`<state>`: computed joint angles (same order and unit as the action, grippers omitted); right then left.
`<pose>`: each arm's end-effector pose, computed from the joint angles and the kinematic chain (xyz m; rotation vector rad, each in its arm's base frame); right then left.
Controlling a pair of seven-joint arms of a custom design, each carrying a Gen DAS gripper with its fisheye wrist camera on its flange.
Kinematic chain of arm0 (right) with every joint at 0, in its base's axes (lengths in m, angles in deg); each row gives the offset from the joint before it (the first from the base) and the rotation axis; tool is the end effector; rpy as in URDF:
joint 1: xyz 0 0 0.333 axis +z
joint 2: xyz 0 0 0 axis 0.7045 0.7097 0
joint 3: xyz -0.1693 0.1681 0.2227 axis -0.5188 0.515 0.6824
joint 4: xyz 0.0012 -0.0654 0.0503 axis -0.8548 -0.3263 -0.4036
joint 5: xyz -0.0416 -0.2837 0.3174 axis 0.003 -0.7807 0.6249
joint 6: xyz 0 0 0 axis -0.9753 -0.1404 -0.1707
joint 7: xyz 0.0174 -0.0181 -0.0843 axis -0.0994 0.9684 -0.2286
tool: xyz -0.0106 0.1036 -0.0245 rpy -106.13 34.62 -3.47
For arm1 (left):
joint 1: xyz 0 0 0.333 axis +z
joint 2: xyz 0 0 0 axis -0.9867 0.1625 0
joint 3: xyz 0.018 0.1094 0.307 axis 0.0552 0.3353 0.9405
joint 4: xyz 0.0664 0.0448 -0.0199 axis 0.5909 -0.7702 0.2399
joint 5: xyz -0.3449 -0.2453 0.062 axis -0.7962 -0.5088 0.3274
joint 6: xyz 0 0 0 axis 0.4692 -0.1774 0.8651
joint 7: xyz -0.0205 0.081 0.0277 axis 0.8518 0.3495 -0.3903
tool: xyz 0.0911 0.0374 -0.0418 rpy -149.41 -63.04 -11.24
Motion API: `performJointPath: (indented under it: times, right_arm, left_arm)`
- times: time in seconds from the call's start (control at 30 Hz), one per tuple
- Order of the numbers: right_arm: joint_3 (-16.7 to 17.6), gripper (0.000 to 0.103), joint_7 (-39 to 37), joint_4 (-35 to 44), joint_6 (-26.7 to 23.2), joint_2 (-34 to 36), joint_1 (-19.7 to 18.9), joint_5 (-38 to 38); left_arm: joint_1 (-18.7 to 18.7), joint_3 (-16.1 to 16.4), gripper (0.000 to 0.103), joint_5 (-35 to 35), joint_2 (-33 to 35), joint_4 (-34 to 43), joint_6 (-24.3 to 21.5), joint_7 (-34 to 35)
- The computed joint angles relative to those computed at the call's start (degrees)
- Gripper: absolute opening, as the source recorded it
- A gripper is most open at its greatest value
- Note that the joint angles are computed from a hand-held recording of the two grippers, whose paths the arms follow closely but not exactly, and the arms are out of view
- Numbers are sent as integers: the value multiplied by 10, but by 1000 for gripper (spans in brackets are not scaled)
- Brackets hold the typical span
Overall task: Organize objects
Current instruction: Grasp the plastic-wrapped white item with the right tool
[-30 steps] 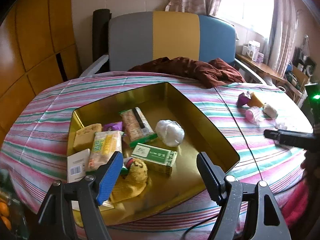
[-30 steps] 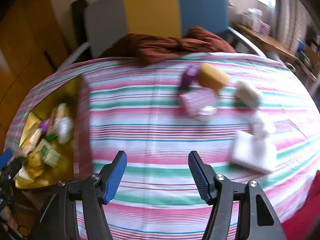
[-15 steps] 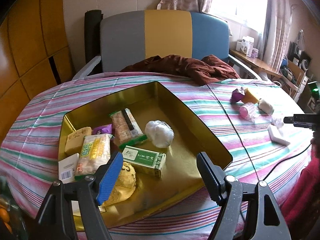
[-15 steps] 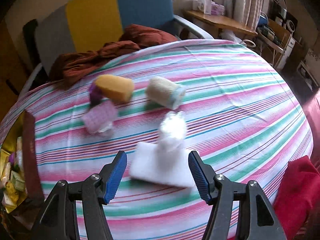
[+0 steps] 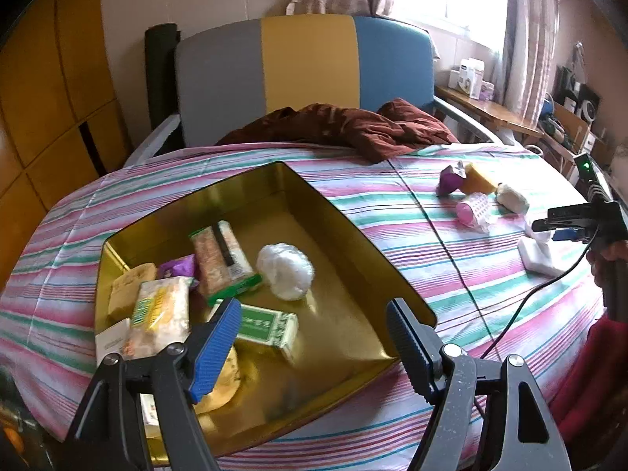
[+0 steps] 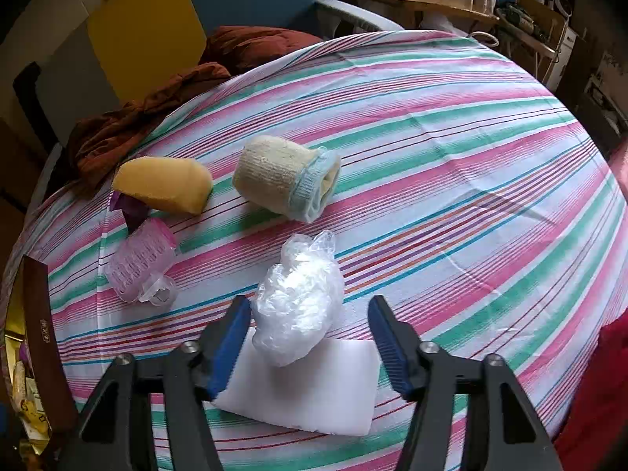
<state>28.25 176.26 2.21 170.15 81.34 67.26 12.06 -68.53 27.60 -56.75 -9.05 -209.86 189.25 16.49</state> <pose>0.7389 0.2438 0.3494 -1.6076 2.2486 -0.3293 0.6284 -0.0434 0.3793 -1.6390 1.9355 -0.7596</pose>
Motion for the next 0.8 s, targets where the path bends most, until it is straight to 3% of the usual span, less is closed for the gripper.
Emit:
performJointPath:
  times: [0.13,0.27,0.33,0.67,0.8]
  right_arm:
    - [-3,54,1,1,1,1,1,-4]
    - [0,36,-10,5,-1,4,-4,-3]
    - [1,32,-17,4,3,4,-4,-3]
    - [-21,32,24,-103,118,-70,21,-38]
    - [-74,32,111,-134,120,-96,64,-112]
  left_arm:
    - [-2,-8,77,2,8,11,-6,9]
    - [-3,-19,77,0,14,19,-10,23]
    - [2,-30,77,-7,15,21,-10,34]
    - [-18,-45,77,5,52,83,-32,87]
    - [-19,-81,77,16,95,136,-55,147]
